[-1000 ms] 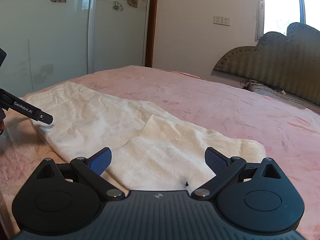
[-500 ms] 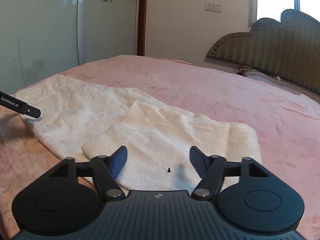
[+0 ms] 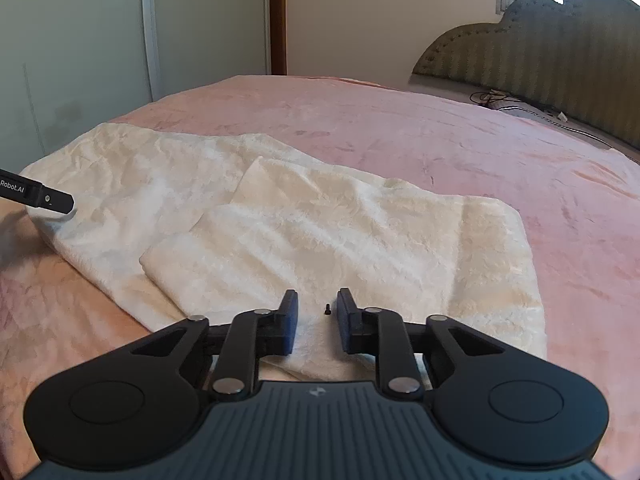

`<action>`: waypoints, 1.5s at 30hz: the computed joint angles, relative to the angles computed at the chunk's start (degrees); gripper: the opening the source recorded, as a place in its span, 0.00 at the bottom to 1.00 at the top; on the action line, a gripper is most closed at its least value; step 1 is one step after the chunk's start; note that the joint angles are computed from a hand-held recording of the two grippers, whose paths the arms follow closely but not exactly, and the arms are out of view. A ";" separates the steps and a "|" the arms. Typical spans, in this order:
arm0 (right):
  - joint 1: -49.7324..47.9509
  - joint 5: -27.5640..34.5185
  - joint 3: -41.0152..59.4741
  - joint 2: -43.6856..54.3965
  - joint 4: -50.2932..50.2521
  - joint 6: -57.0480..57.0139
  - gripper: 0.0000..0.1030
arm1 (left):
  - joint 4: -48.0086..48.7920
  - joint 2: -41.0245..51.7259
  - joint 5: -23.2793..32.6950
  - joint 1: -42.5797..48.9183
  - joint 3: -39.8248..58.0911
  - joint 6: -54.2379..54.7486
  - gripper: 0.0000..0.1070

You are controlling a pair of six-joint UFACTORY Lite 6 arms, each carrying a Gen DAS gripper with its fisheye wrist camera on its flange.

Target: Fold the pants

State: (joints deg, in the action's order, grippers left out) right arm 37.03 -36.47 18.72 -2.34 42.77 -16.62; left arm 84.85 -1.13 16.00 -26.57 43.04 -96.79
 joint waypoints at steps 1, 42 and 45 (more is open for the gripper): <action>0.31 -0.10 0.07 0.15 0.42 -0.58 0.12 | -0.17 0.03 0.01 -0.16 0.07 0.09 0.95; -0.95 -3.46 -9.11 -13.77 3.11 2.30 0.03 | -9.43 2.21 -2.43 -5.93 5.65 6.25 0.95; 1.75 -3.35 -8.16 -12.97 6.13 0.56 0.04 | -8.84 3.76 -1.12 -8.65 7.23 5.62 0.95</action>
State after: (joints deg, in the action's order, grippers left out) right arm 38.79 -39.82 10.57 -15.31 48.90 -16.07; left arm 76.01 2.63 14.88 -35.22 50.27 -91.17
